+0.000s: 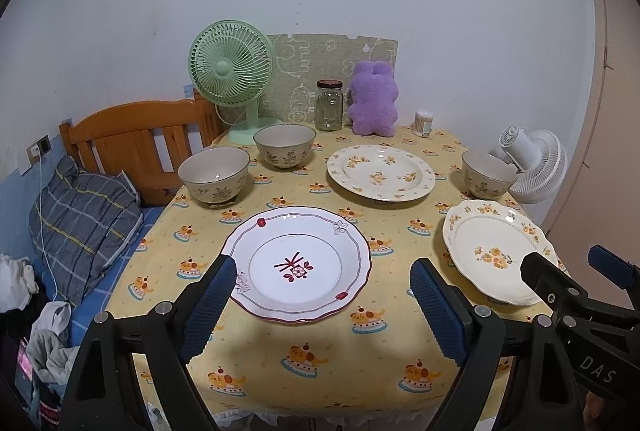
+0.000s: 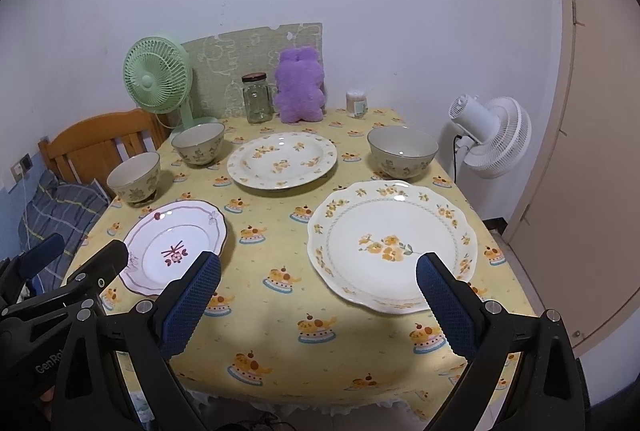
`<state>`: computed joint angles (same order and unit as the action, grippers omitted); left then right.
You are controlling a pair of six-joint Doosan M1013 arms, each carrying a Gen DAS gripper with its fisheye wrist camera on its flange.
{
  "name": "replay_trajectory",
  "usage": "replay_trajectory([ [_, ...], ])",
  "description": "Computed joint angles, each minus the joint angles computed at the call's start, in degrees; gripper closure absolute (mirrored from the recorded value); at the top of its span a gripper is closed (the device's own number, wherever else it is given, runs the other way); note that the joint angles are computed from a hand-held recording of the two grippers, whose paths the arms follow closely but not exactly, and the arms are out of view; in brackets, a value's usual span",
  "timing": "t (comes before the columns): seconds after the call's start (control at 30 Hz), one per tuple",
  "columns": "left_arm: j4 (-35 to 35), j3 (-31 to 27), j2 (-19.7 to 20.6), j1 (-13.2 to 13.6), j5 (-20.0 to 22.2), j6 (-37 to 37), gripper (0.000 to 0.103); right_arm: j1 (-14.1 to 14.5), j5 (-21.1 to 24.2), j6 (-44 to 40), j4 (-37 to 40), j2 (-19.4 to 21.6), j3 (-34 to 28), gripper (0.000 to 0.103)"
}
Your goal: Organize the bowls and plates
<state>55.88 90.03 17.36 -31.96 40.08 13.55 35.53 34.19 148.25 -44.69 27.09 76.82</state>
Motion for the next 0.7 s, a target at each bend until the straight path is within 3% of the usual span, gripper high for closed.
replay_trajectory([
  [0.7,1.9,0.0,0.2,-0.8,1.1,-2.5,0.014,-0.4,-1.1,-1.0,0.2,-0.3,0.4,0.004],
])
